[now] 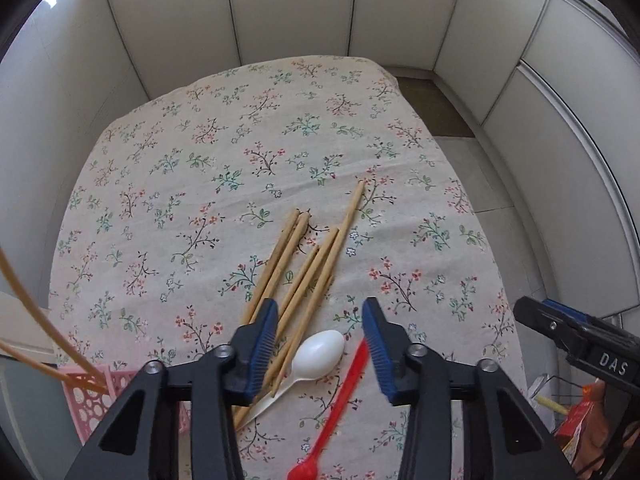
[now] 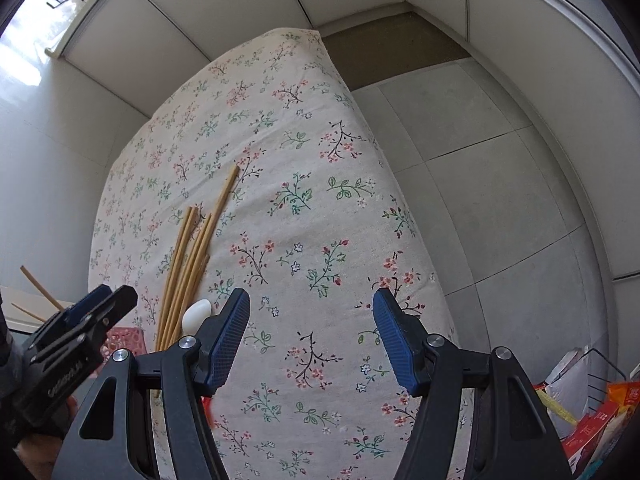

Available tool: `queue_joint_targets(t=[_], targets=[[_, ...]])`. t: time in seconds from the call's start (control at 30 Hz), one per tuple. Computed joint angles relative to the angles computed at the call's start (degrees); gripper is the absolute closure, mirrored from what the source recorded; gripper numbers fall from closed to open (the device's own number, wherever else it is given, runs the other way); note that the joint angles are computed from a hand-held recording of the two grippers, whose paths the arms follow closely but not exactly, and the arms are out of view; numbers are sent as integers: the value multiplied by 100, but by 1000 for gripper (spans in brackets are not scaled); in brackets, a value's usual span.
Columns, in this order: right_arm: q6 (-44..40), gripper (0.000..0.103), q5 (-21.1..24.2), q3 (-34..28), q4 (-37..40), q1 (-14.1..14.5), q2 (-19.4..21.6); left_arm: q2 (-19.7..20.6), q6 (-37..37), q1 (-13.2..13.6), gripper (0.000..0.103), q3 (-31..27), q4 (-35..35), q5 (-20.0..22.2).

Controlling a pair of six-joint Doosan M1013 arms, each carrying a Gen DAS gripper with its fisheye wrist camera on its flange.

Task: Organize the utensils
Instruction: 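Lower the left tool onto the chopsticks and close on another chopstick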

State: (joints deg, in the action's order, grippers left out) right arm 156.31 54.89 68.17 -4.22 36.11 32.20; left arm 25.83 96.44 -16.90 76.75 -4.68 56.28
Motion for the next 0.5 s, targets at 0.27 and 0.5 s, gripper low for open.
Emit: queue_joint_targets(t=[0.27,0.5], targets=[[-278,36,-81,-127,439,-170,229,752,-269,116,89,-667,42,270],[-671,36,-225,-320,952,-347,455,1028,-53,223,90,-925,-354,211]])
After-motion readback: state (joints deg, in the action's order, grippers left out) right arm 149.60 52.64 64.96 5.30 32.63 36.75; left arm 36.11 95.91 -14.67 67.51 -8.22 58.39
